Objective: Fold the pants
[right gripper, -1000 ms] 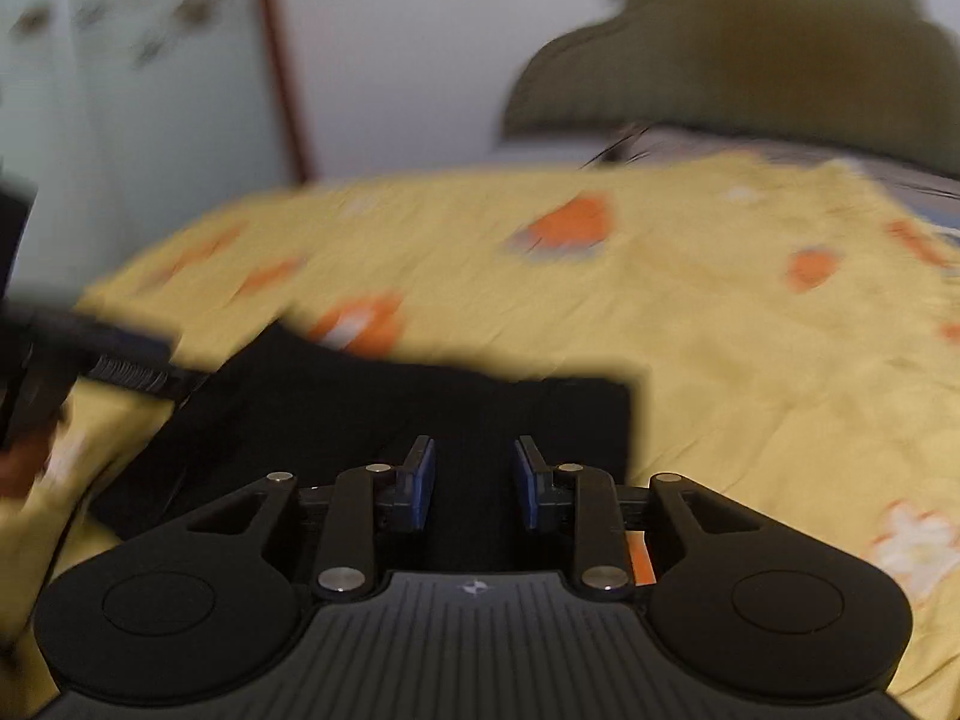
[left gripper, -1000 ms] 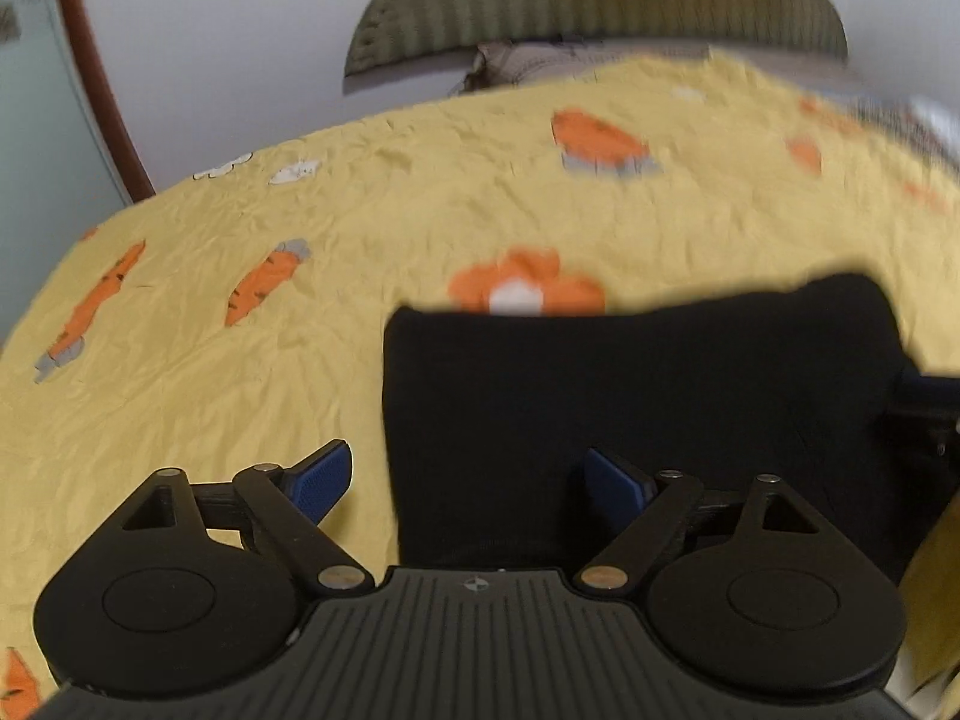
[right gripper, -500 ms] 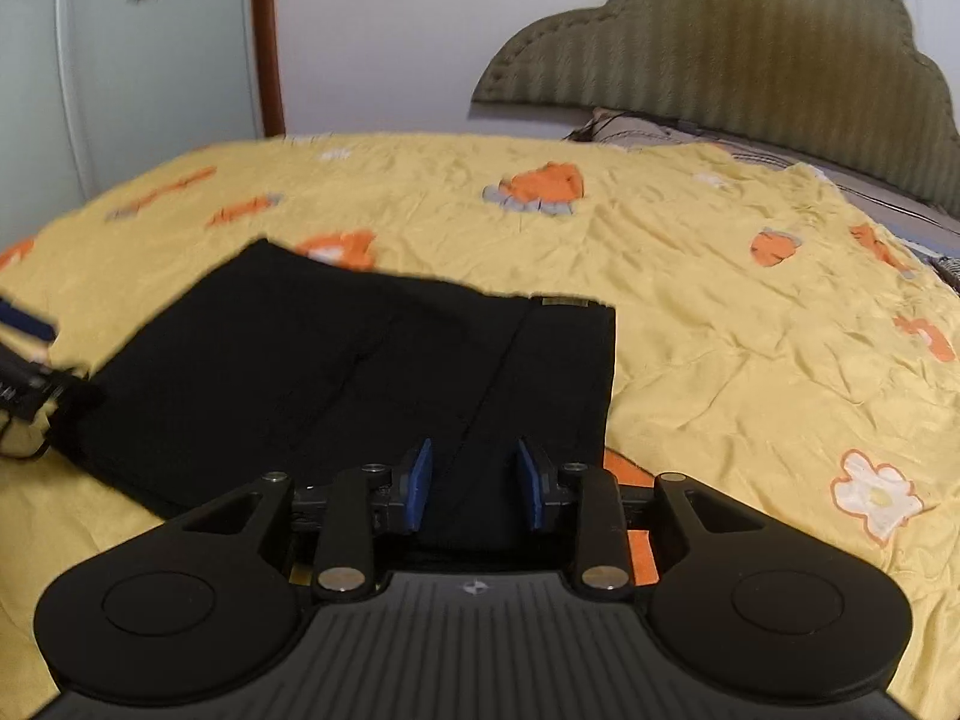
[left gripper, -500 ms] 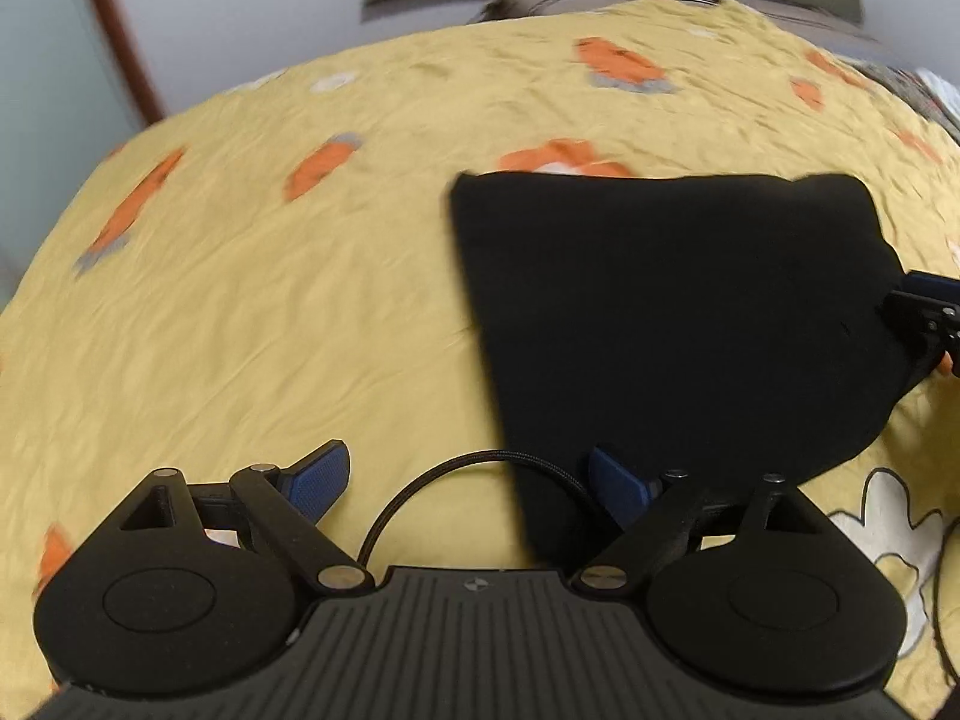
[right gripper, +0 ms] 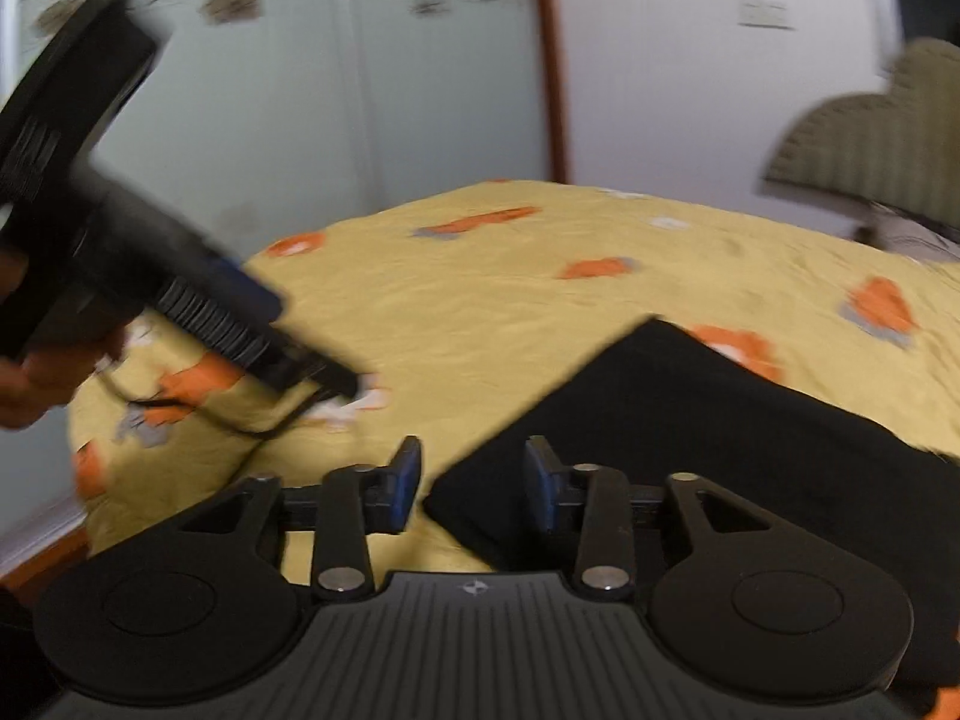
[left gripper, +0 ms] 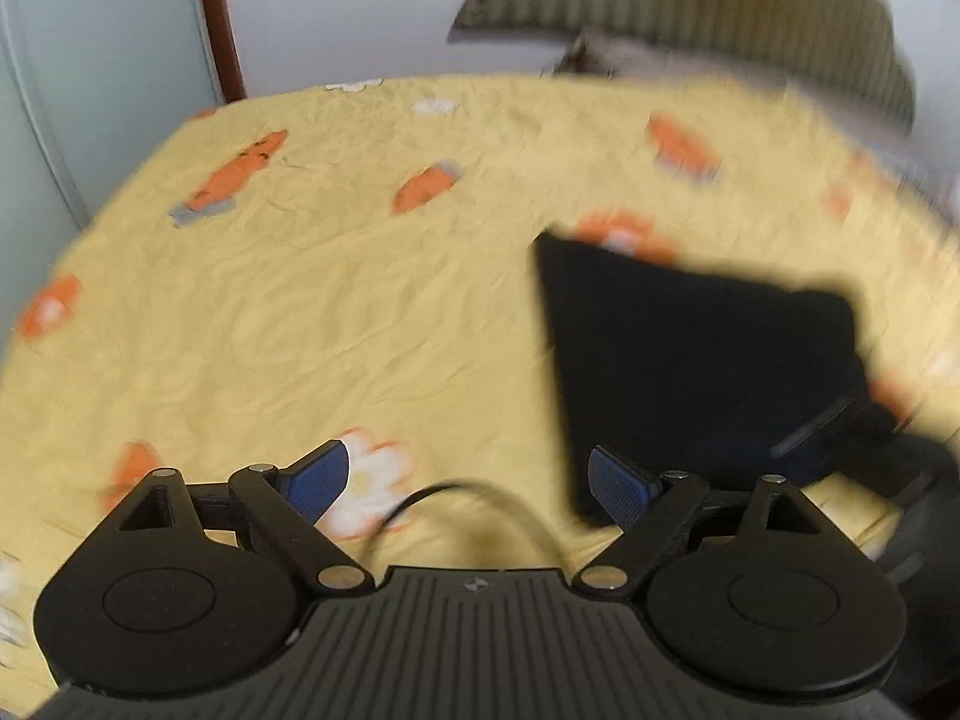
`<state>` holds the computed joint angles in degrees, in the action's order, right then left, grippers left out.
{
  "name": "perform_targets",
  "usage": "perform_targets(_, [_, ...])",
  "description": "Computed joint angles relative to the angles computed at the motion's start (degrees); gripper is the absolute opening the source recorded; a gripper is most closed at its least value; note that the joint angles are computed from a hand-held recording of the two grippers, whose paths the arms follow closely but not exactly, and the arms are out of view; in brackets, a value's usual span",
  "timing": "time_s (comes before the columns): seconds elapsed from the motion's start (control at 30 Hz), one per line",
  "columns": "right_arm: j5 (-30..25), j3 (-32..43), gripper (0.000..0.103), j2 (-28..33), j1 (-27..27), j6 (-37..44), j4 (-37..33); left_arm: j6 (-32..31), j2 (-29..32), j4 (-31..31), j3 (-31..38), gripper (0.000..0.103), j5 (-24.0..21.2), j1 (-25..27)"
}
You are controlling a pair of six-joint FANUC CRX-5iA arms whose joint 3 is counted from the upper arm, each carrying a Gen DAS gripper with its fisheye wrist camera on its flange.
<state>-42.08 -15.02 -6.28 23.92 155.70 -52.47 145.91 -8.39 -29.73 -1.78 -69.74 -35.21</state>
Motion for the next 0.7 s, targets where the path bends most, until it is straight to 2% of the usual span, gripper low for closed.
perform_targets(0.07, [5.0,-1.9,0.042,-0.6,2.3,1.4,-1.3,0.7,-2.6,4.2,-2.3,0.090,6.8,2.5])
perform_targets(0.1, [6.3,-2.2,0.042,-0.4,1.9,3.8,-5.1,0.8,-3.4,5.8,-2.9,0.090,9.4,3.3])
perform_targets(0.13, [5.0,-2.1,0.042,0.0,0.7,6.5,-9.3,0.5,-3.7,6.9,-3.0,0.090,11.2,3.6])
perform_targets(0.2, [-3.4,-0.5,0.043,2.2,-2.3,12.3,-15.4,-0.3,-3.4,6.7,-1.6,0.090,12.6,2.7])
perform_targets(0.27, [-14.4,1.7,0.044,4.6,-2.9,15.2,-15.6,0.5,-2.0,2.2,1.5,0.090,11.0,-0.5])
perform_targets(0.37, [-33.0,6.8,0.044,9.7,-1.6,17.6,-12.0,4.1,1.5,-8.6,6.4,0.101,5.1,-6.6])
perform_targets(0.4, [-35.3,7.2,0.044,10.3,-1.3,18.5,-11.3,4.8,3.3,-11.6,8.0,0.102,2.1,-8.2])
perform_targets(0.47, [-32.0,6.2,0.044,9.1,-1.5,14.9,-10.5,3.9,6.6,-15.4,10.2,0.101,-2.8,-9.6])
perform_targets(0.57, [-22.5,4.8,0.044,7.1,-3.5,-0.5,-6.9,4.0,9.5,-16.6,9.8,0.098,-5.2,-8.9])
perform_targets(0.63, [-14.0,2.4,0.044,4.3,-5.3,-6.3,-3.8,5.9,9.1,-14.3,6.8,0.098,-1.0,-6.5])
perform_targets(0.67, [-10.7,1.3,0.044,3.0,-6.3,-8.4,-2.4,6.1,8.8,-11.2,5.1,0.097,2.0,-4.2])
perform_targets(0.7, [-8.6,0.7,0.044,2.3,-8.0,-10.4,-1.8,5.4,8.4,-7.7,3.5,0.091,4.5,-1.8])
